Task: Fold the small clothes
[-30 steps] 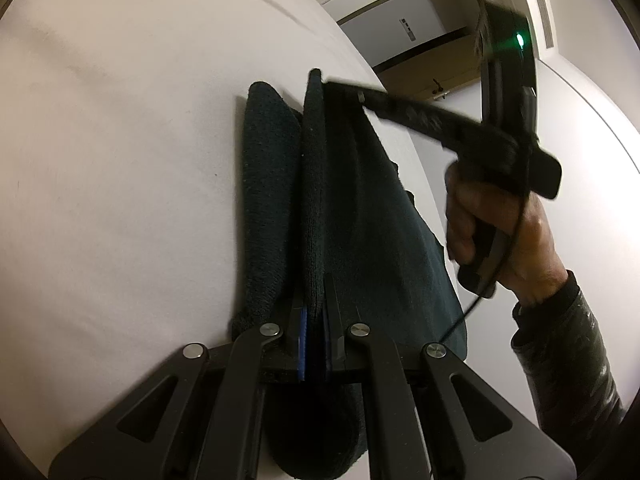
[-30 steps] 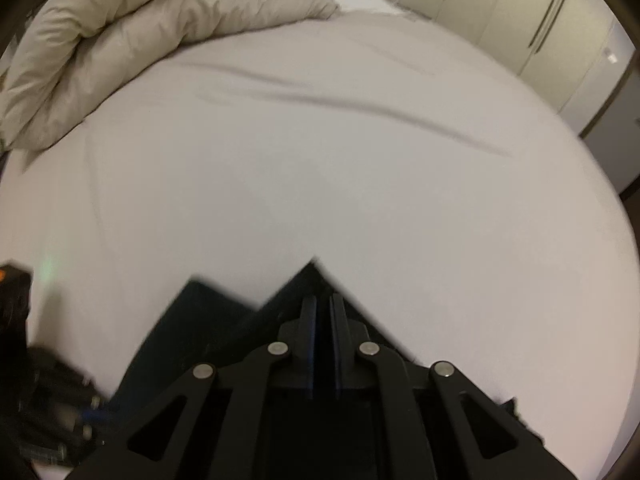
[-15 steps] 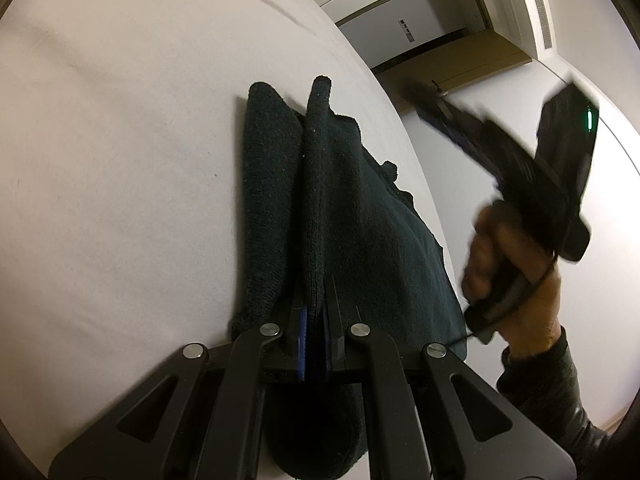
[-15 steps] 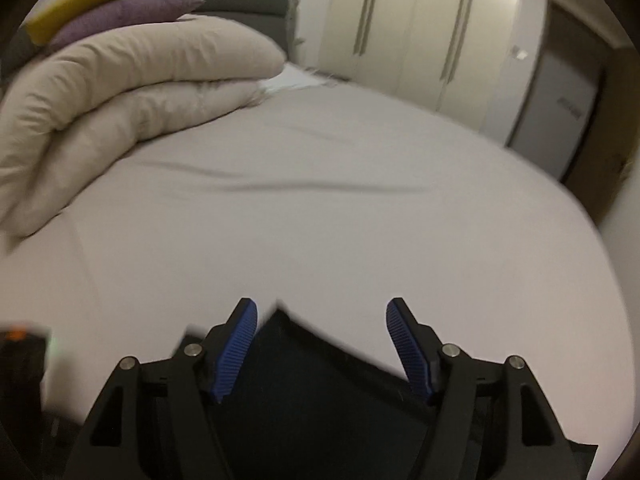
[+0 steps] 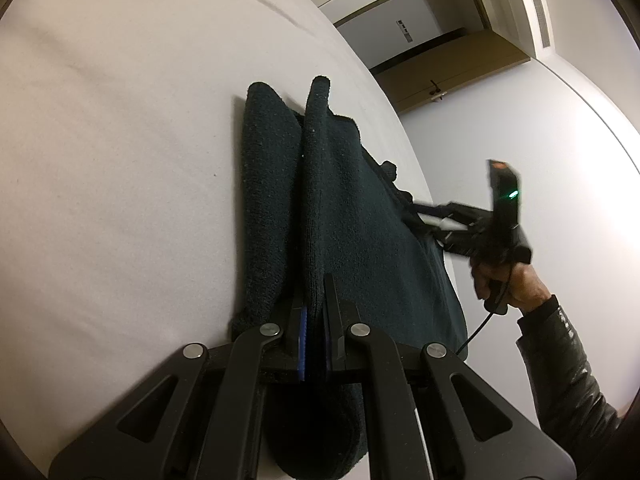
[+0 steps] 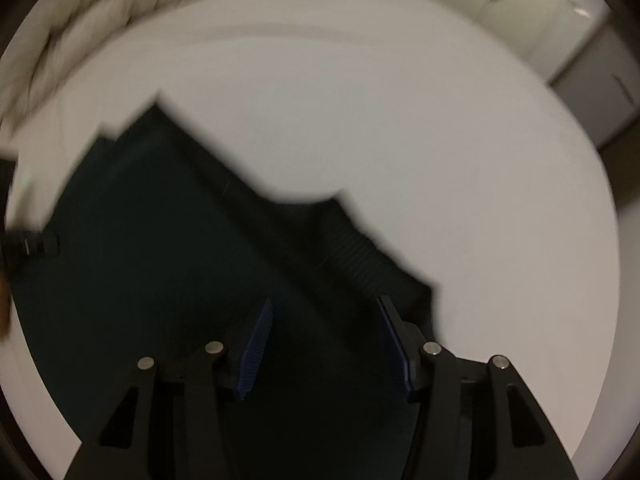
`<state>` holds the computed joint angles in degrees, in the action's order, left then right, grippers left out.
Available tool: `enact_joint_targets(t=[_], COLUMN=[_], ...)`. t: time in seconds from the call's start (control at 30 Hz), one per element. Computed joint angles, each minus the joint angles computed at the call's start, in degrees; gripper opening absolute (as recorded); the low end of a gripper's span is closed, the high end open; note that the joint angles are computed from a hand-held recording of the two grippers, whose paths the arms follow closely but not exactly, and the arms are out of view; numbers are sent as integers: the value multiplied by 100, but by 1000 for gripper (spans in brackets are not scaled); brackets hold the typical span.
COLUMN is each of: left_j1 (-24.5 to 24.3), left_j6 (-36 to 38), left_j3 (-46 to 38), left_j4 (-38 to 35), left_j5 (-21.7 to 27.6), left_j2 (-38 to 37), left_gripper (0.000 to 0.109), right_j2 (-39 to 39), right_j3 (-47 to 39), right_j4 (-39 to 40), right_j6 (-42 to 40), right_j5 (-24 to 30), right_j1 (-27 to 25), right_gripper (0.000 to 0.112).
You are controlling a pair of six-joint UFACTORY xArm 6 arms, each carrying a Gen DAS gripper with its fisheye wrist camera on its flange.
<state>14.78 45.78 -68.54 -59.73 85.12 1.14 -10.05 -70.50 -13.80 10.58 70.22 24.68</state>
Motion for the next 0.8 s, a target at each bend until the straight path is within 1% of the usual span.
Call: enact_joint_targets(t=[0.07, 0.1, 0.13, 0.17, 0.2, 0.23, 0.27, 0.33, 0.43, 0.47, 0.5, 0.57, 0.6, 0.63, 0.7, 0.73, 0.8], left_j1=[0, 2, 4, 3, 4, 4, 2, 3, 2, 0, 2, -1, 2, 3, 0, 0, -1], left_j6=[0, -3, -10, -15, -16, -16, -16, -13, -11, -11, -11, -12, -10, -11, -12, -12, -10], left_j3=[0, -1, -11, -16, -21, -21, -19, -20, -20, -20, -22, -22, -22, -23, -22, -22, -22], left_j4=[0, 1, 0, 0, 1, 1, 1, 1, 1, -1, -1, -1, -2, -5, -7, -7, -10], left_j5=[0, 4, 13, 15, 16, 16, 15, 13, 12, 9, 15, 12, 16, 19, 16, 16, 14], left_j2=[0, 0, 4, 5, 7, 7, 6, 7, 9, 8, 11, 10, 12, 15, 17, 17, 19], left_gripper=[5, 5, 5, 5, 5, 5, 5, 5, 5, 5, 5, 5, 5, 5, 5, 5, 5], right_j2=[26, 22, 22, 26, 40, 65, 84, 88, 36, 16, 16, 46, 28, -37, 97, -5, -323], right_j3=[44, 30, 9, -17, -40, -80, -109, -107, -25, 13, 33, 30, 49, 95, -84, -63, 141], right_j4=[-203, -168, -22, 39, -121, -311, -461, -945, -1512, -1750, -2096, -2946, -3176, -3166, -3053, -2777, -1953], right_j6=[54, 124, 100, 17, 7, 11, 80, 371, 901, 1157, 1471, 2212, 2486, 2593, 2624, 2688, 2491], right_j5=[0, -15, -18, 10, 61, 137, 175, 98, -116, -194, -213, -91, -76, -78, 183, 72, -700], right_j1=[106, 100, 80, 125, 218, 334, 406, 575, 679, 708, 755, 843, 823, 778, 773, 747, 631], right_gripper=[55, 52, 37, 26, 23, 9, 6, 6, 5, 5, 2, 1, 1, 1, 1, 2, 8])
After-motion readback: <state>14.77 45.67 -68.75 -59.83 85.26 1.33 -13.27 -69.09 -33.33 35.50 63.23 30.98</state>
